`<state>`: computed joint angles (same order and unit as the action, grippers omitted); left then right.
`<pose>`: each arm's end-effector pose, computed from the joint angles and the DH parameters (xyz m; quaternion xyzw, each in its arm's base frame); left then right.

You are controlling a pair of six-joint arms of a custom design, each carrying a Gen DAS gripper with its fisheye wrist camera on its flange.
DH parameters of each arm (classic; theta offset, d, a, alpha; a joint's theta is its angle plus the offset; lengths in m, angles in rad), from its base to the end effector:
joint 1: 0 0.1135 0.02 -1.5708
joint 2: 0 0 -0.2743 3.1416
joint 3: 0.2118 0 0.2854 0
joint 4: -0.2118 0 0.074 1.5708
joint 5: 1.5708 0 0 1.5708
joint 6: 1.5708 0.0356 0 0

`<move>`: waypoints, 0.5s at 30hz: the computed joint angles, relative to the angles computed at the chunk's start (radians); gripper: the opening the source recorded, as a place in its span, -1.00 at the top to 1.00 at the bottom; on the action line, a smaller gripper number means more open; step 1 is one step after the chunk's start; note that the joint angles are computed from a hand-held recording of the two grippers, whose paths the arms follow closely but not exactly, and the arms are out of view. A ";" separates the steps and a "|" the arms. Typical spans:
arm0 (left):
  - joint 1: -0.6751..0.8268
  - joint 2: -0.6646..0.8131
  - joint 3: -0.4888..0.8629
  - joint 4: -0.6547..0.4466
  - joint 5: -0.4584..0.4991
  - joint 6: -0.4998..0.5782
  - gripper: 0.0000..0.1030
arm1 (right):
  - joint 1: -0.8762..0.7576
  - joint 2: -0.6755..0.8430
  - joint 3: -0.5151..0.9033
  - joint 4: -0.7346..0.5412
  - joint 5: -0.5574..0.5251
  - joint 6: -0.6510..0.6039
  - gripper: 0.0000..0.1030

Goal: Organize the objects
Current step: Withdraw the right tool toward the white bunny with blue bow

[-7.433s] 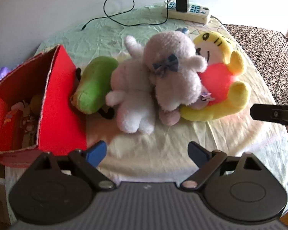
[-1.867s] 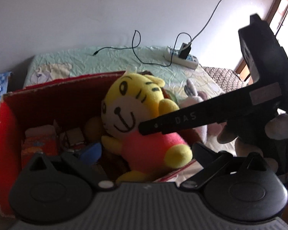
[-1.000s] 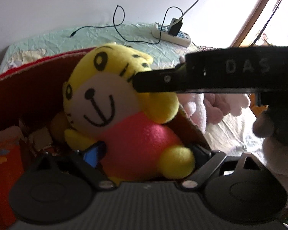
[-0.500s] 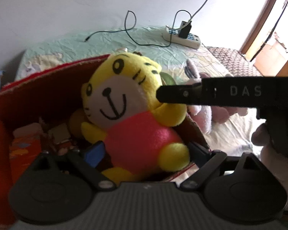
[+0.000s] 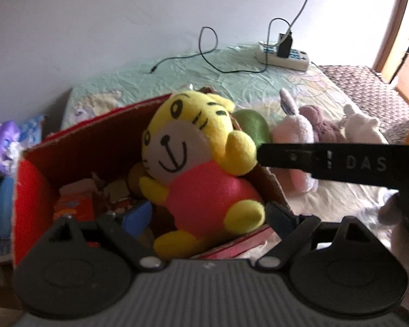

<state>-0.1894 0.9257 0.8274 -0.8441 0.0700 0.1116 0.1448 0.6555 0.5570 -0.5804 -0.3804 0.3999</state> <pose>0.1989 -0.0407 0.2764 0.1532 0.9381 -0.0453 0.3073 0.1658 0.0375 0.2457 0.0318 0.8891 0.2782 0.3620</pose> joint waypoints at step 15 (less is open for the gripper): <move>-0.479 0.051 0.084 -0.057 -0.395 -0.408 -0.75 | -0.559 0.108 0.091 -0.334 -0.440 -0.553 0.42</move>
<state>-0.6681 0.9764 0.9118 -0.9009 -0.3246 -0.2963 -0.4140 0.7637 0.6476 -0.9145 -0.8203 -0.1533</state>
